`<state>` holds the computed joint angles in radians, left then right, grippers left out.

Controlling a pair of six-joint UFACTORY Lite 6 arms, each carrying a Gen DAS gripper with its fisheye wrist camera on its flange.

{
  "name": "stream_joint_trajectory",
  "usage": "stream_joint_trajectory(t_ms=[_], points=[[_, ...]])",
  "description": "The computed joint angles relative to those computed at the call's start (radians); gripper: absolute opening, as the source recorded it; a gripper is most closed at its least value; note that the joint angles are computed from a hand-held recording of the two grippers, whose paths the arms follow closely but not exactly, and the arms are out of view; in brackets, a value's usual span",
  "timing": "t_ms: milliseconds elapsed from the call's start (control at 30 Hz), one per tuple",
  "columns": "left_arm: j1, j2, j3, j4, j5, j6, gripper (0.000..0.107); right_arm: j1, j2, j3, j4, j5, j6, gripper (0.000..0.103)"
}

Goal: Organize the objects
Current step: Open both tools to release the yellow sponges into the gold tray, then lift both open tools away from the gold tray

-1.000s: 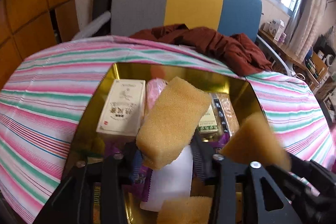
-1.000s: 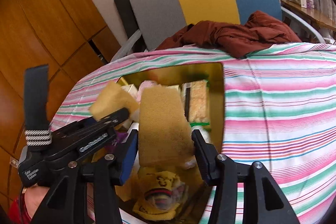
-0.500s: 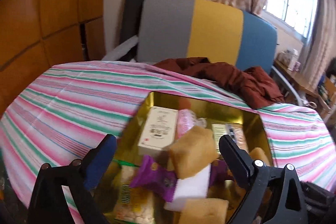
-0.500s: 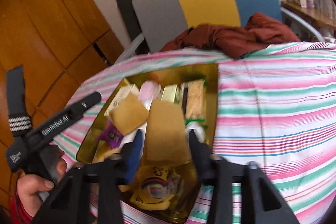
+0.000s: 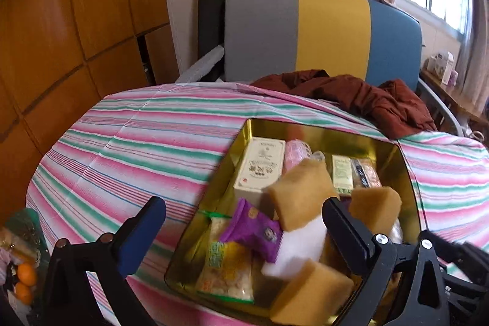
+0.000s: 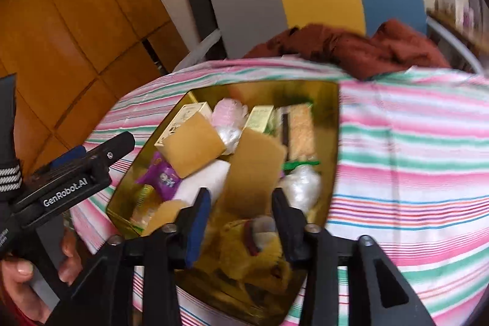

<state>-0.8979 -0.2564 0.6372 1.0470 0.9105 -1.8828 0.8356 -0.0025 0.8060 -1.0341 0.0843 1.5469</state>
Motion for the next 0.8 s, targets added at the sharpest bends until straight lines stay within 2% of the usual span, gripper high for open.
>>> stream_joint_trajectory(t_ms=[233, 367, 500, 633, 800], points=[[-0.127, 0.003, 0.042, -0.094, 0.13, 0.041, 0.103, 0.08, -0.038, 0.046, 0.159, 0.233, -0.133, 0.05], [-0.201, -0.004, 0.045, -0.128, 0.251, 0.015, 0.103, 0.157, -0.029, 0.094, 0.135, 0.398, -0.061, 0.055], [-0.237, -0.04, 0.026, -0.16, 0.302, 0.01, 0.103, 0.209, -0.009, 0.148, 0.154, 0.49, -0.048, 0.055], [-0.243, -0.112, -0.012, -0.184, 0.293, 0.015, 0.103, 0.25, 0.06, 0.242, 0.206, 0.612, -0.055, 0.055], [-0.214, -0.209, -0.05, -0.225, 0.23, 0.058, 0.103, 0.273, 0.066, 0.244, 0.208, 0.611, -0.023, 0.055]])
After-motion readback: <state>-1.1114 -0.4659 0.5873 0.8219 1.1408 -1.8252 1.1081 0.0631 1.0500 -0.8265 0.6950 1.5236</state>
